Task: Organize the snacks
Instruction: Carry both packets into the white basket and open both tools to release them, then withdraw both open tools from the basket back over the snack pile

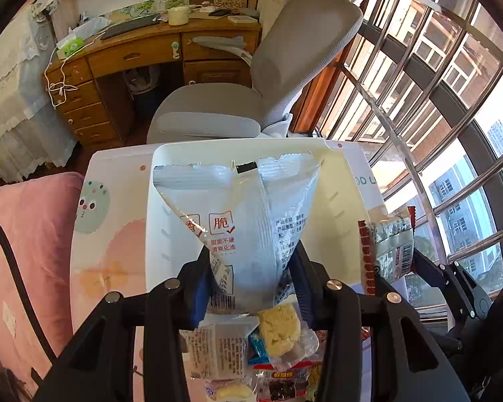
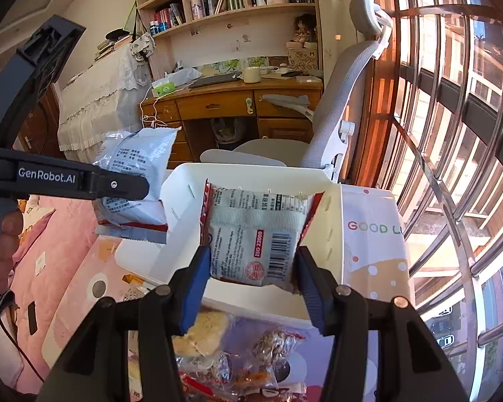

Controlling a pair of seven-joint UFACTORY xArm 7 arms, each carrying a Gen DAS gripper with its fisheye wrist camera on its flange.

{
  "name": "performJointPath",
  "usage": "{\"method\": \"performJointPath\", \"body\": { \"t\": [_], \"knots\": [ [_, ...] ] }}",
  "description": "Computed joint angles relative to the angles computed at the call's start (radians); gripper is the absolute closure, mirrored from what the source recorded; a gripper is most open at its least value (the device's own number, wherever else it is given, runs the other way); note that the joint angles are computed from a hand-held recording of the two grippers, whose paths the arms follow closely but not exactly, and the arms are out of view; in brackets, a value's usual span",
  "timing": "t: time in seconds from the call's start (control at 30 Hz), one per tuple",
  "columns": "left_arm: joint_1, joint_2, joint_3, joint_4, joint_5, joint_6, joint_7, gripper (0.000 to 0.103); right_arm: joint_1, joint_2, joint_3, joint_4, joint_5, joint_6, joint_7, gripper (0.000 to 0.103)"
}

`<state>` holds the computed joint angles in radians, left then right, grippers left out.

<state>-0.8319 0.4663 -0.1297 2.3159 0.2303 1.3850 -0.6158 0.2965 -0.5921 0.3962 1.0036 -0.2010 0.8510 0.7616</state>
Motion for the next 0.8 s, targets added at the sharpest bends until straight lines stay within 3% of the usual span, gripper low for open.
{"method": "performJointPath", "body": {
  "t": [0.03,0.13,0.27,0.43,0.8],
  "knots": [
    [-0.001,0.011,0.0,0.01,0.0,0.001,0.0,0.06,0.002,-0.004,-0.005,-0.013,0.002,-0.016,0.0,0.049],
    [-0.01,0.06,0.006,0.07,-0.01,0.03,0.001,0.035,-0.001,0.001,-0.009,-0.031,0.016,-0.03,0.02,0.048],
    [-0.02,0.088,0.006,0.109,-0.043,0.054,0.009,0.029,0.007,0.007,-0.026,-0.037,0.044,-0.019,0.035,0.048],
    [-0.031,0.055,0.01,0.06,-0.047,0.063,0.005,0.026,0.007,-0.015,-0.031,-0.045,0.053,0.006,0.054,0.047],
    [0.06,-0.247,-0.075,-0.378,-0.052,-0.107,-0.071,0.022,-0.007,-0.064,0.015,-0.012,0.041,0.137,0.114,0.046]
  ]
}}
